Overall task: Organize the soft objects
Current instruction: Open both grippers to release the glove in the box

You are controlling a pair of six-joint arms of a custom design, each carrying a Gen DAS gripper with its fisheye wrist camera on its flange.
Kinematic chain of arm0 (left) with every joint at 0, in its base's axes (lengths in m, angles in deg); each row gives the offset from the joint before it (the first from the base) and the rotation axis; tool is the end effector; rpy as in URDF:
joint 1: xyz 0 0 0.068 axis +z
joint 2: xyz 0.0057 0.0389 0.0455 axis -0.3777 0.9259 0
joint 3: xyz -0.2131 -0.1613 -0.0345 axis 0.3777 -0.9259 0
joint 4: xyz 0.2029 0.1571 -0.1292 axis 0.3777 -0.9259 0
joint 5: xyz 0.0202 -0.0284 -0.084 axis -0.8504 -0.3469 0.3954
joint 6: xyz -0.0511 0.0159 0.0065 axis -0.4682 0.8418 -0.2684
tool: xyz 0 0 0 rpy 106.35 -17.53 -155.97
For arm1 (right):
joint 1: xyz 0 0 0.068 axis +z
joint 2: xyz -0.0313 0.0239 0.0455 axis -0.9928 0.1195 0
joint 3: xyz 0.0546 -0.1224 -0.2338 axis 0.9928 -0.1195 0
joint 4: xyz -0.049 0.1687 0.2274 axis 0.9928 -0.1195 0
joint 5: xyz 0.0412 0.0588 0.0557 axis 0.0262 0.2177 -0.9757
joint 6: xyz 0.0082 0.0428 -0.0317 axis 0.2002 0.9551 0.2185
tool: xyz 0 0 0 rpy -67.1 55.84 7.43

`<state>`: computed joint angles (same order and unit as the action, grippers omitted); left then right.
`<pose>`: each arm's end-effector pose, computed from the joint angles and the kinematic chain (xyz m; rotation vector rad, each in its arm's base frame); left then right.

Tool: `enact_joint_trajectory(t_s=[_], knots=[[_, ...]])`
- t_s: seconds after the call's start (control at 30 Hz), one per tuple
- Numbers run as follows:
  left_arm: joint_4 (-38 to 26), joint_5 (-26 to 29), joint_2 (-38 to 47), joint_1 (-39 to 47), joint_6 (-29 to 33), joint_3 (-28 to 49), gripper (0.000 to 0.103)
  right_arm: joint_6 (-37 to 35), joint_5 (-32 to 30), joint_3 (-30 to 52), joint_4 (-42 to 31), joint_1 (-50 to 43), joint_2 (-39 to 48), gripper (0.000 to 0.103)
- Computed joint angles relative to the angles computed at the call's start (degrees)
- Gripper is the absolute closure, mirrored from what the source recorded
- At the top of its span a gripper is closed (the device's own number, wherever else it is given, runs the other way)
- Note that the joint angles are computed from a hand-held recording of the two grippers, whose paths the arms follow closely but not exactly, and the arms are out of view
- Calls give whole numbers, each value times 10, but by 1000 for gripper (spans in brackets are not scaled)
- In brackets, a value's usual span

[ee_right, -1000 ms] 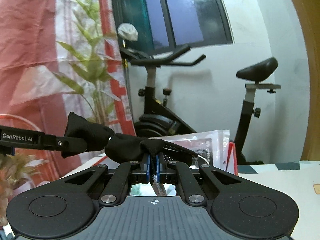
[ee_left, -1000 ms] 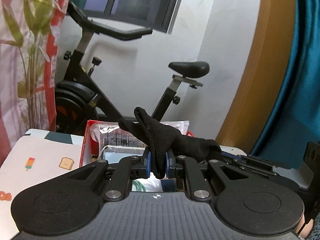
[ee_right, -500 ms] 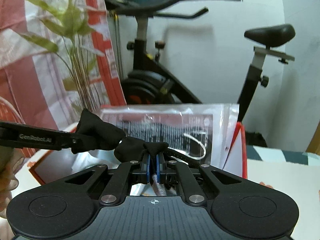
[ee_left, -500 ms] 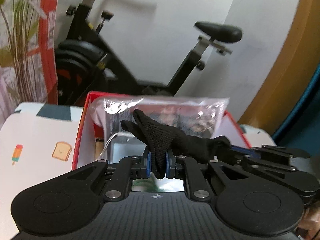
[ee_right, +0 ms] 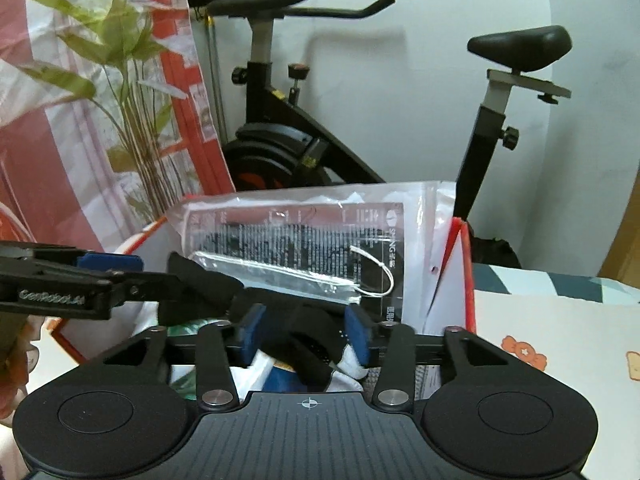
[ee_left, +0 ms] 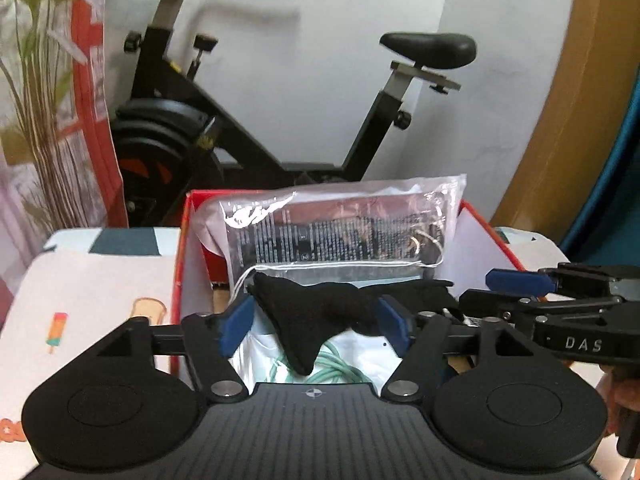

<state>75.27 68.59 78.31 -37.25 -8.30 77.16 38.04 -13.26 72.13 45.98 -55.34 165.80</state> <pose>0.2550 -0.0658 0.1561 -0.0267 2.2587 -0.1878 0.3338 0.1819 0.1298 -0.5217 2.1535 0.4808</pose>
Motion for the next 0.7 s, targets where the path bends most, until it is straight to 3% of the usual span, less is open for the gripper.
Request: enact_joint_trajectory(t_s=[0.13, 0.2, 0.37, 0.47, 0.57, 0.7], knots=[[-23, -57, -89, -36, 6, -35, 8, 8, 4, -46, 21, 3, -52, 27], [-44, -95, -133, -59, 3, -49, 1, 18, -4, -72, 38, 1, -76, 6], [-93, -144, -207, -98, -17, -67, 0, 25, 0, -129, 65, 4, -136, 0], [-138, -209, -258, -144, -42, -80, 0, 31, 3, -155, 64, 9, -168, 0], [-195, -286, -316, -203, -100, -93, 0, 33, 3, -183, 67, 15, -201, 0], [-279, -349, -375, -272, -185, -101, 0, 43, 14, -238, 93, 25, -254, 0]])
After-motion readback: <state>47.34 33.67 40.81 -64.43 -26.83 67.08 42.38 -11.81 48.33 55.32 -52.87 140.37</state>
